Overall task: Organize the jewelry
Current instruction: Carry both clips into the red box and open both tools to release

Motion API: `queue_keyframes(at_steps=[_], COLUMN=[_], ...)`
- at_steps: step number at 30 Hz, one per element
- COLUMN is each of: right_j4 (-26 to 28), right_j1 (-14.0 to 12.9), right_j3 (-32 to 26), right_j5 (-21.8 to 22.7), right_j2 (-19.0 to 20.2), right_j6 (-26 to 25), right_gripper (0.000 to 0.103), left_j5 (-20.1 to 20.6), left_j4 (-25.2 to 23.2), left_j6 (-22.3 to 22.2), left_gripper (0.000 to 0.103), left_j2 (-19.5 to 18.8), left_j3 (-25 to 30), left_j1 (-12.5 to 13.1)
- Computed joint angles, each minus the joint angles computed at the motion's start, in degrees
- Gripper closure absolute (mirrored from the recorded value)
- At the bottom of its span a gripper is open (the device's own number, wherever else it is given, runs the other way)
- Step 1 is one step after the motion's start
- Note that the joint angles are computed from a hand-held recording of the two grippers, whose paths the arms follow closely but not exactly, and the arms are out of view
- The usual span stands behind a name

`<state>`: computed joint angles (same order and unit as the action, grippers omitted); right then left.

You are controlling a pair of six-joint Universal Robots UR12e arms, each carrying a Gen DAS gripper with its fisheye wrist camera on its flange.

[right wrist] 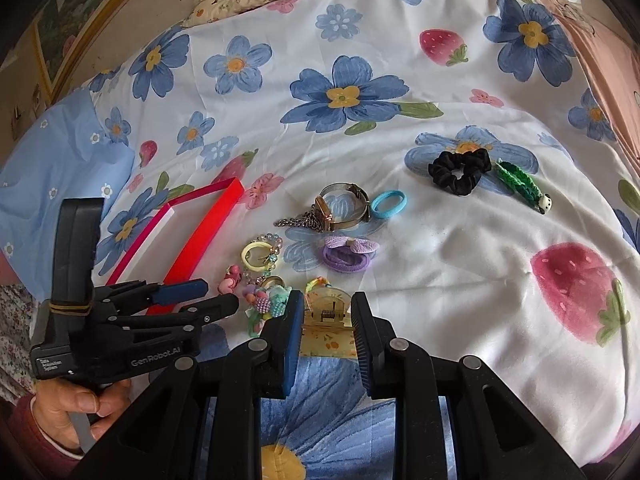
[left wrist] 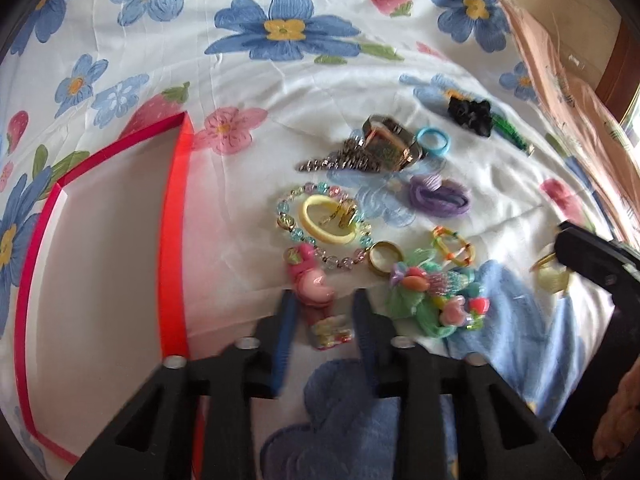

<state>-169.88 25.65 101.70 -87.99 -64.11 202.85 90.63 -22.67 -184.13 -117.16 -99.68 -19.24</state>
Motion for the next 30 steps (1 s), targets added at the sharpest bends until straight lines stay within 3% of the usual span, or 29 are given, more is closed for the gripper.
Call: queue_keyframes(at_steps=[6, 16, 30], right_j4=[-0.5, -0.5, 3.2], right_j1=[-0.2, 0.8, 4.5], right_j3=[0.1, -2.5, -12.4], right_j5=[0.6, 3.4, 11.6], right_j2=[0.0, 1.3, 7.2], right_j6=[0.2, -1.4, -7.6], right_gripper=[0.079, 0.079, 0.079], left_j5=[-1.2, -4.2, -0.8], left_j4=[2.4, 8.4, 11.1], left_j6=[0.4, -1.7, -6.9], left_gripper=[0.084, 0.084, 0.084], left_j2=[-0.3, 5.7, 13.0], left_j3=[-0.3, -7.0, -15.3], left_j1=[0.5, 3.0, 7.6])
